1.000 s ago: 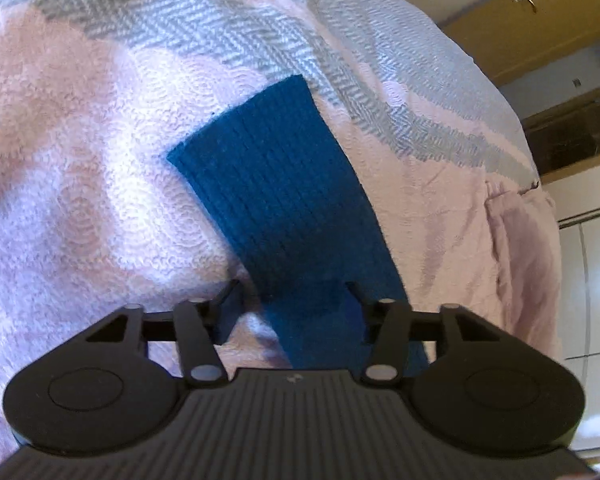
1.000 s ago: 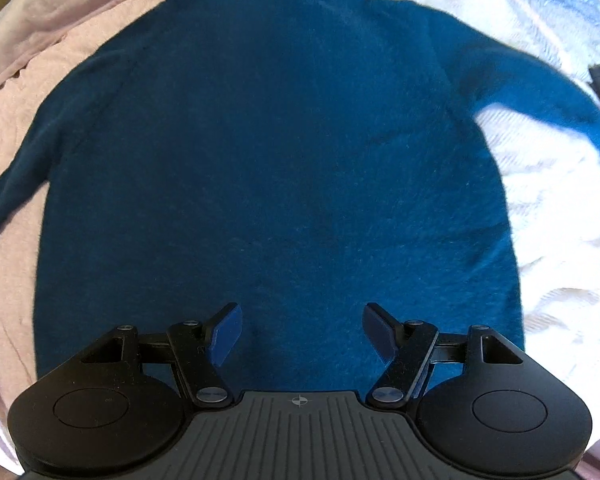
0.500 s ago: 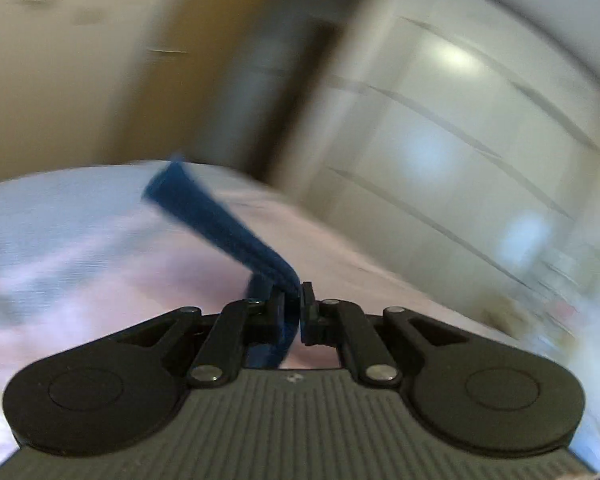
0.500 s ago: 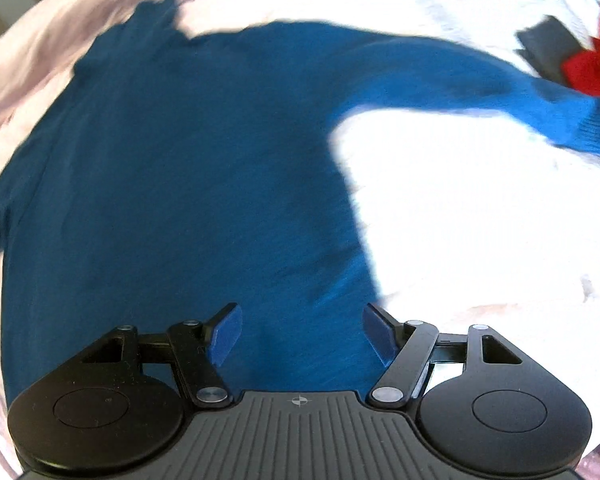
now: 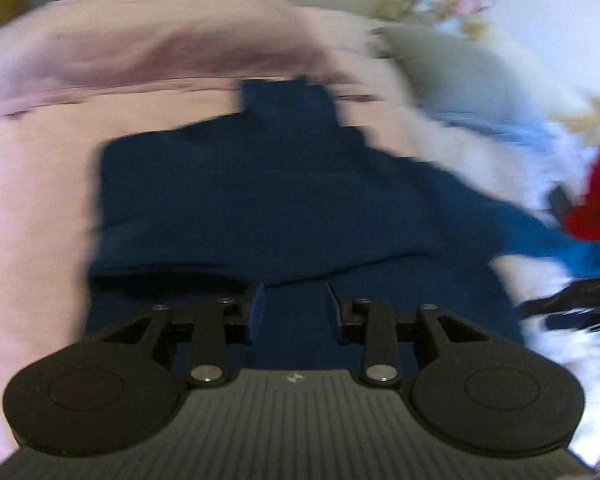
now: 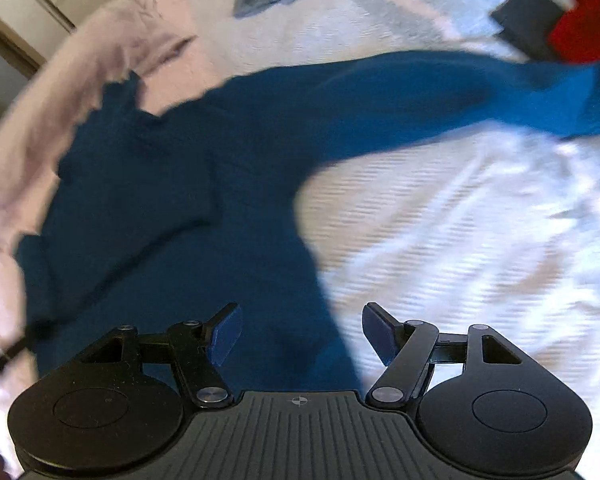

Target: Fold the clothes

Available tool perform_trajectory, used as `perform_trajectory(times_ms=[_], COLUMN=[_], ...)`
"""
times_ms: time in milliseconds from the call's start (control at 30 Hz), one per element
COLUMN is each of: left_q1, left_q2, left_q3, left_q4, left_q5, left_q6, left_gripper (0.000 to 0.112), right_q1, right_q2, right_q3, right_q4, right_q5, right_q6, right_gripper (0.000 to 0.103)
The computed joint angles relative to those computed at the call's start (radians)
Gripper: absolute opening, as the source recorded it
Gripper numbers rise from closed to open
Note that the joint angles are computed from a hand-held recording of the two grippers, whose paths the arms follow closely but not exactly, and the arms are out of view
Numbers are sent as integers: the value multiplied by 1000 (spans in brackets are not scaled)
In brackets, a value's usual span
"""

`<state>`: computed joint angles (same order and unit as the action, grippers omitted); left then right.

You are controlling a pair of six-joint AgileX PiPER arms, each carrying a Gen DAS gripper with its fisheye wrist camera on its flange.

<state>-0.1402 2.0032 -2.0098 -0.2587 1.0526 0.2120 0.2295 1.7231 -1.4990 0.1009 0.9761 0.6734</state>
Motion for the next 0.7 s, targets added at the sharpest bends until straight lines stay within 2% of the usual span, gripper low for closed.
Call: perform_trajectory(times_ms=[167, 267, 333, 433, 533, 567, 600, 633, 667, 700], left_q1=[37, 72, 83, 88, 79, 73, 68, 65, 66, 71], left_q2=[12, 21, 36, 64, 88, 99, 112, 128, 140, 141], left_q3=[23, 42, 48, 51, 81, 84, 83, 71, 57, 54], left_q4=[256, 277, 272, 263, 284, 297, 304, 301, 293, 281], left_q5=[-63, -104, -125, -153, -208, -222, -237, -249, -256, -270], left_q6=[-12, 48, 85, 133, 172, 174, 178, 182, 183, 182], left_gripper=[37, 42, 43, 43, 44, 44, 43, 41, 27, 9], right_q1=[-44, -35, -32, -17, -8, -6, -2, 2, 8, 19], right_q2=[40, 108, 169, 265, 334, 357, 354, 352, 350, 320], right_q3=[96, 99, 57, -29, -97, -123, -128, -131, -138, -114], right_q4=[308, 423, 424, 357, 317, 303, 281, 262, 227, 152], right_q5=[-294, -436, -474, -477, -488, -485, -500, -515, -529, -571], right_q6=[-31, -20, 4, 96, 141, 151, 139, 124, 125, 138], right_gripper=[70, 70, 70, 70, 50, 29, 19, 16, 15, 14])
